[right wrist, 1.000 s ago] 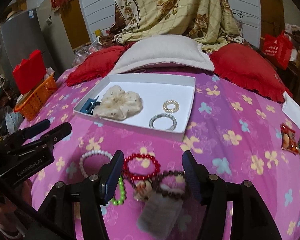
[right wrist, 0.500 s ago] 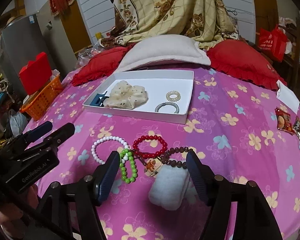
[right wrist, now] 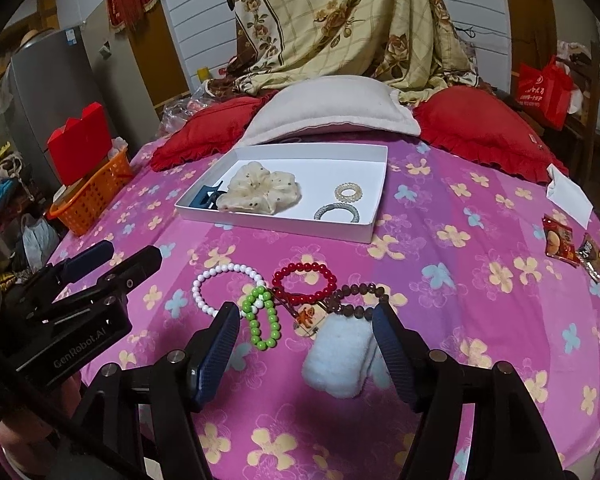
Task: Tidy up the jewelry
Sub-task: 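Grasp the white pearl bracelet with the left tool while the right tool grasps the light blue fuzzy scrunchie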
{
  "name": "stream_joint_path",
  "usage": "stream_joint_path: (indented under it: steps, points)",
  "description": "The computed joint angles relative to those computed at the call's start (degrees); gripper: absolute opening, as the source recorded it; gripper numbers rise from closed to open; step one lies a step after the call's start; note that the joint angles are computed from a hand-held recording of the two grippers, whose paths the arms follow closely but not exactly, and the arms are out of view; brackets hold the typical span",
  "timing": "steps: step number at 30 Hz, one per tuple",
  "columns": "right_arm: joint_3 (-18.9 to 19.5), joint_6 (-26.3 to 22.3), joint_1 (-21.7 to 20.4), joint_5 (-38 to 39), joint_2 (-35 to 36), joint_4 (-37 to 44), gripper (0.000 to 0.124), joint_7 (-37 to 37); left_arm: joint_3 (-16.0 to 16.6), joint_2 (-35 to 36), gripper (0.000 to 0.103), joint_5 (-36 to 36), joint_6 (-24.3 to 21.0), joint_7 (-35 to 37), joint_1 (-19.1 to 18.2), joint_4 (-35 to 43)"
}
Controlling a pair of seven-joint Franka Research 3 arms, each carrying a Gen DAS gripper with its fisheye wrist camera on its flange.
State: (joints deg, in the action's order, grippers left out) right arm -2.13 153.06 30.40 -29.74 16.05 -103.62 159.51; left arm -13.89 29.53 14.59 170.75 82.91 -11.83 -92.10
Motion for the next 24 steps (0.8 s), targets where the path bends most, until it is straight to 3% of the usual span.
stream_joint_path:
  steps: [17,24]
  points:
    - [1.2,-1.6,-1.0,4.5,0.6,-1.0,0.067,-3.8,-0.1,1.6,0.069,-0.2,-2.1,1.1,-0.2,1.5]
    - [1.6,-0.8,-1.3,8.8,1.0,-3.1,0.067,-5.9,-1.2,3.2,0.069,-2.3,-5.3,2.8,1.1,3.5]
